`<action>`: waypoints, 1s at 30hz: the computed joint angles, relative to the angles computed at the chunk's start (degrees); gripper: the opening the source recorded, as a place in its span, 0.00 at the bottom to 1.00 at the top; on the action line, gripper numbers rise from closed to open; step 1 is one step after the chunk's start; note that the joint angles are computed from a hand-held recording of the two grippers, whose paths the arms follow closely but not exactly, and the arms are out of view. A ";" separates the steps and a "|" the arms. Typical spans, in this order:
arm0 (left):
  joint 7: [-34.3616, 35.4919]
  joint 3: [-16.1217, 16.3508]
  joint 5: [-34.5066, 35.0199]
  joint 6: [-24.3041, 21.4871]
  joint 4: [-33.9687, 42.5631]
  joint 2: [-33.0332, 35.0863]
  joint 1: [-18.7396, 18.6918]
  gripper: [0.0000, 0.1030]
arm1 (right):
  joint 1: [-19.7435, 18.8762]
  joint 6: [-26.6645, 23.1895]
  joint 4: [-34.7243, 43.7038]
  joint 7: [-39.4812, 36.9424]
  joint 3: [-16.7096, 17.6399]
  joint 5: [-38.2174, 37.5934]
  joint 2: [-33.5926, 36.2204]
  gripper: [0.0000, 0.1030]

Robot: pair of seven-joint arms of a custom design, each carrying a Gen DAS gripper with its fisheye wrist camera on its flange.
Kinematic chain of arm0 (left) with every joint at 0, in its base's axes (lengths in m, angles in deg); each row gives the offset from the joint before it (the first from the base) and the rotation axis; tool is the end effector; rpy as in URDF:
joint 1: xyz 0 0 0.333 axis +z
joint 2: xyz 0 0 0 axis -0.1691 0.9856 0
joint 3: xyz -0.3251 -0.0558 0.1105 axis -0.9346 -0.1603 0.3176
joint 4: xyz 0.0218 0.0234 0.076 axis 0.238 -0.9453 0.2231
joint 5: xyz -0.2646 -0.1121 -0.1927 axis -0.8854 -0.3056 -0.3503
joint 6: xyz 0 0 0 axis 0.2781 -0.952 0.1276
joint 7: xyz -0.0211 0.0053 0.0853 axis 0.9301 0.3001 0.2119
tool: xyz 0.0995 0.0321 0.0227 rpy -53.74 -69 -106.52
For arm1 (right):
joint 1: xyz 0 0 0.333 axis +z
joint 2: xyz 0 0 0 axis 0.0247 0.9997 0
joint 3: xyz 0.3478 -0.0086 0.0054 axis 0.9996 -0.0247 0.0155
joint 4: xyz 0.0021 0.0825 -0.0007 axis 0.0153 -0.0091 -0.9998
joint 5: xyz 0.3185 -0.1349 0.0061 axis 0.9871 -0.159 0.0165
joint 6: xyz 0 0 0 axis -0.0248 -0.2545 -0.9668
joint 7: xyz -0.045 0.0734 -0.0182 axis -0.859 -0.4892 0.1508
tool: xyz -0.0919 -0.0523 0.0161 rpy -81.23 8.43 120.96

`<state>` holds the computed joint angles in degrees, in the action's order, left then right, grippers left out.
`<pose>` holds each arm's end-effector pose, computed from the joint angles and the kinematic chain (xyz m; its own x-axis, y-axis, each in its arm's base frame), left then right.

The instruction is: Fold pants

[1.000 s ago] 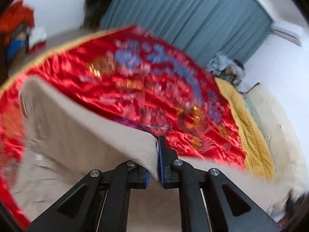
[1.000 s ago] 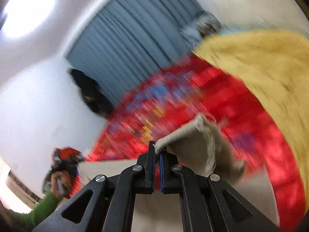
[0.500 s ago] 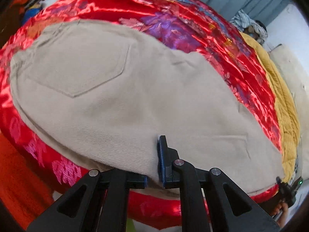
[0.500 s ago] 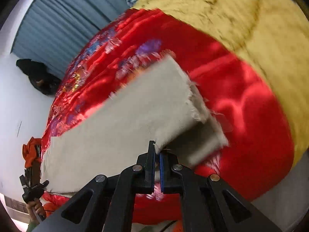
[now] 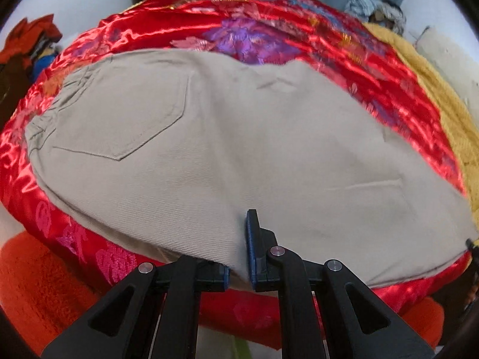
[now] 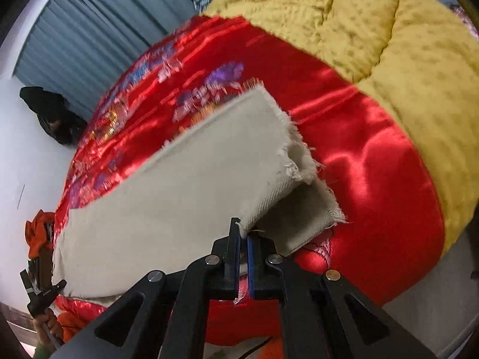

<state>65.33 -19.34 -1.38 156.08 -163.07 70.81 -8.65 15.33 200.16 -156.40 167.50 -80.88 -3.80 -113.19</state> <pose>0.5302 -0.0411 0.5128 -0.0129 -0.9942 0.1065 -0.9053 -0.0336 -0.4234 0.3525 0.1691 0.5213 -0.4447 -0.7934 -0.4157 -0.6604 0.6040 -0.4463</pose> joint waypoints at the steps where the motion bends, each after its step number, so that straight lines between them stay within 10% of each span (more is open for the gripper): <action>1: -0.64 -0.13 1.64 -0.16 0.19 0.45 -0.10 0.08 | 0.23 -0.47 0.11 -0.41 -0.14 0.15 0.42 0.03; 13: -1.19 -0.57 9.44 2.26 -1.40 0.15 -0.66 0.06 | -0.67 -5.97 2.18 5.44 2.22 -4.23 2.42 0.03; 16: -3.83 -0.72 14.65 3.11 -1.99 -0.63 -0.89 0.13 | -1.10 -8.40 3.54 8.45 3.53 -6.48 3.15 0.04; 20: -0.46 -0.21 9.17 4.84 -5.64 -5.17 -0.54 0.61 | -1.11 -13.50 4.62 14.72 5.51 -9.56 0.78 0.30; 22: 2.05 0.24 5.66 6.38 -8.75 -8.41 -0.35 0.64 | -0.70 -16.52 4.66 17.75 6.81 -11.05 -1.47 0.48; 30: 11.18 1.17 -4.65 7.06 -13.15 -16.59 -1.62 0.67 | 3.24 -26.56 5.32 29.71 11.77 -14.03 -8.86 0.49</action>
